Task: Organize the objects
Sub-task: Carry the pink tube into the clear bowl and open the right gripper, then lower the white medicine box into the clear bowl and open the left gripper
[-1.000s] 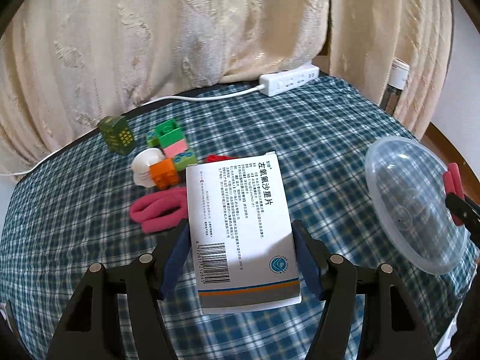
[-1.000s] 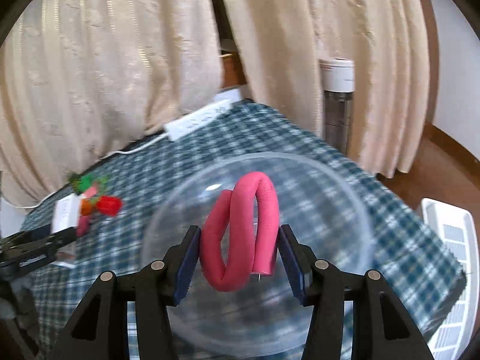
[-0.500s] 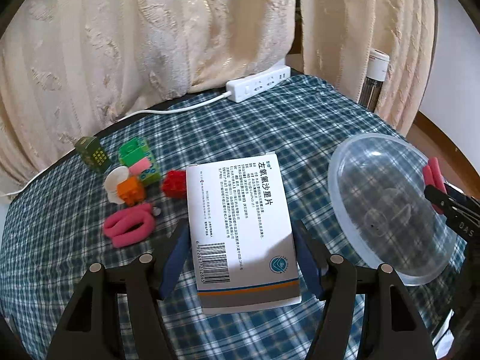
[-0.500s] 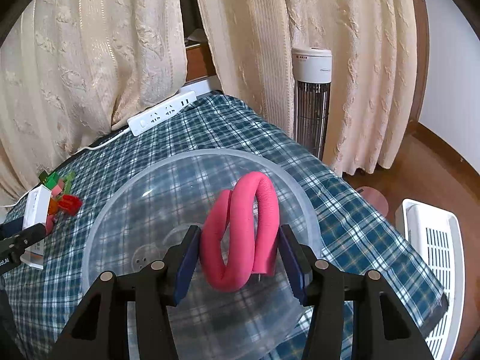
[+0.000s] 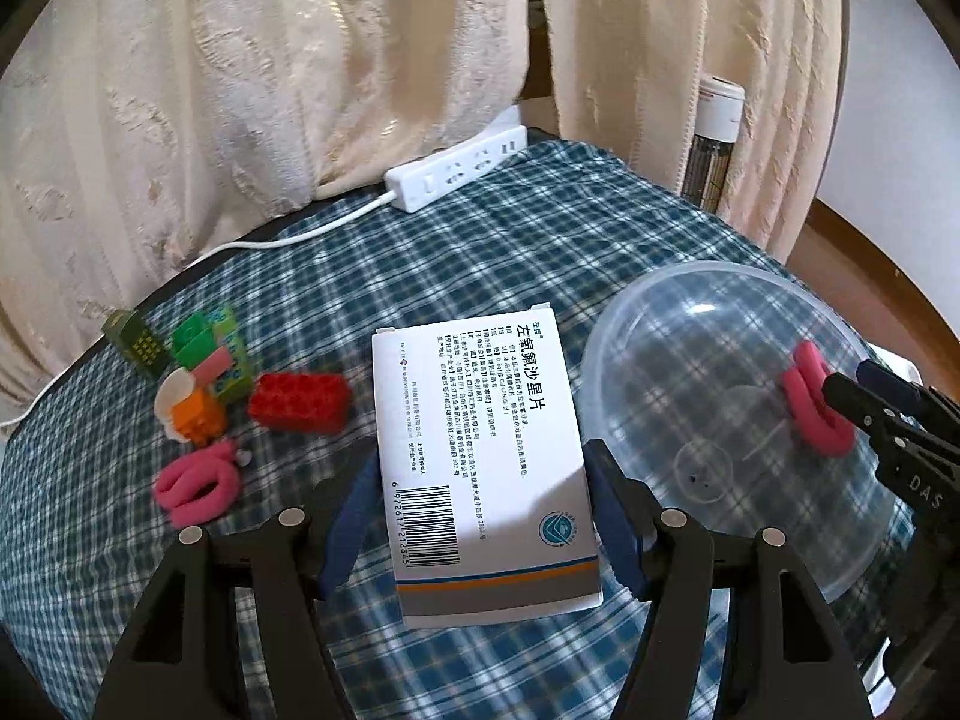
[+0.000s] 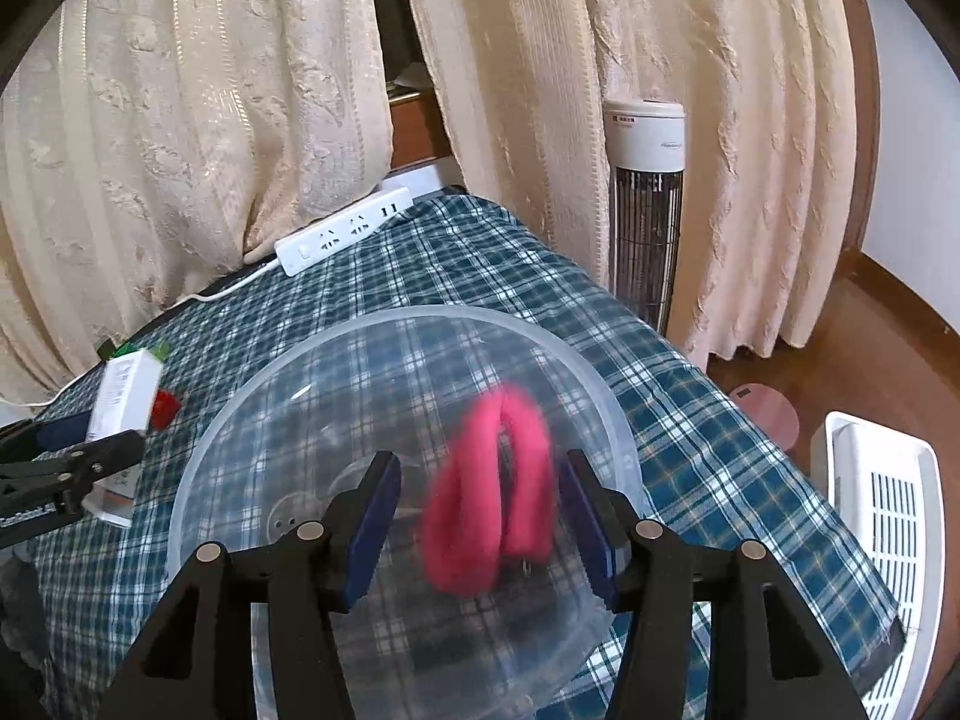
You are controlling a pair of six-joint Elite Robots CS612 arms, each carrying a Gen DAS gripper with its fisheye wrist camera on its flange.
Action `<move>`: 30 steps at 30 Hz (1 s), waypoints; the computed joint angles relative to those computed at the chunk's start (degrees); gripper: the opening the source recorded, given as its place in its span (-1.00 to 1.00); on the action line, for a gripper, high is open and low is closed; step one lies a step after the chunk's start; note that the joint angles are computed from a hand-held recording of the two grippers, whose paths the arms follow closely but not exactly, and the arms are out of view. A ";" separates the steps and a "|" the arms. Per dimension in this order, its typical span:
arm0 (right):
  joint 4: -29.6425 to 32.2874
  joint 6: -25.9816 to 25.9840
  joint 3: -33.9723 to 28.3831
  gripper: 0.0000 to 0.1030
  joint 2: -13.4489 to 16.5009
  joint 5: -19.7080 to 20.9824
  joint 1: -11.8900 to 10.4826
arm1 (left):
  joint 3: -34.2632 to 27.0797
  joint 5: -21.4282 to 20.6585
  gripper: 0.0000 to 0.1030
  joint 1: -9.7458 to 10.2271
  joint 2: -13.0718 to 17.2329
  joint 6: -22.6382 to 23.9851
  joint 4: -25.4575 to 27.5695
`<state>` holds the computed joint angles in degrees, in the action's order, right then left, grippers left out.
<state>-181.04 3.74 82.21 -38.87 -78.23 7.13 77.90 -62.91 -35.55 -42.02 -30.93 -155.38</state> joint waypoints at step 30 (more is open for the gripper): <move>-5.91 5.57 2.55 0.16 -0.50 5.72 -1.95 | -14.01 -12.22 0.32 1.12 7.97 13.24 1.56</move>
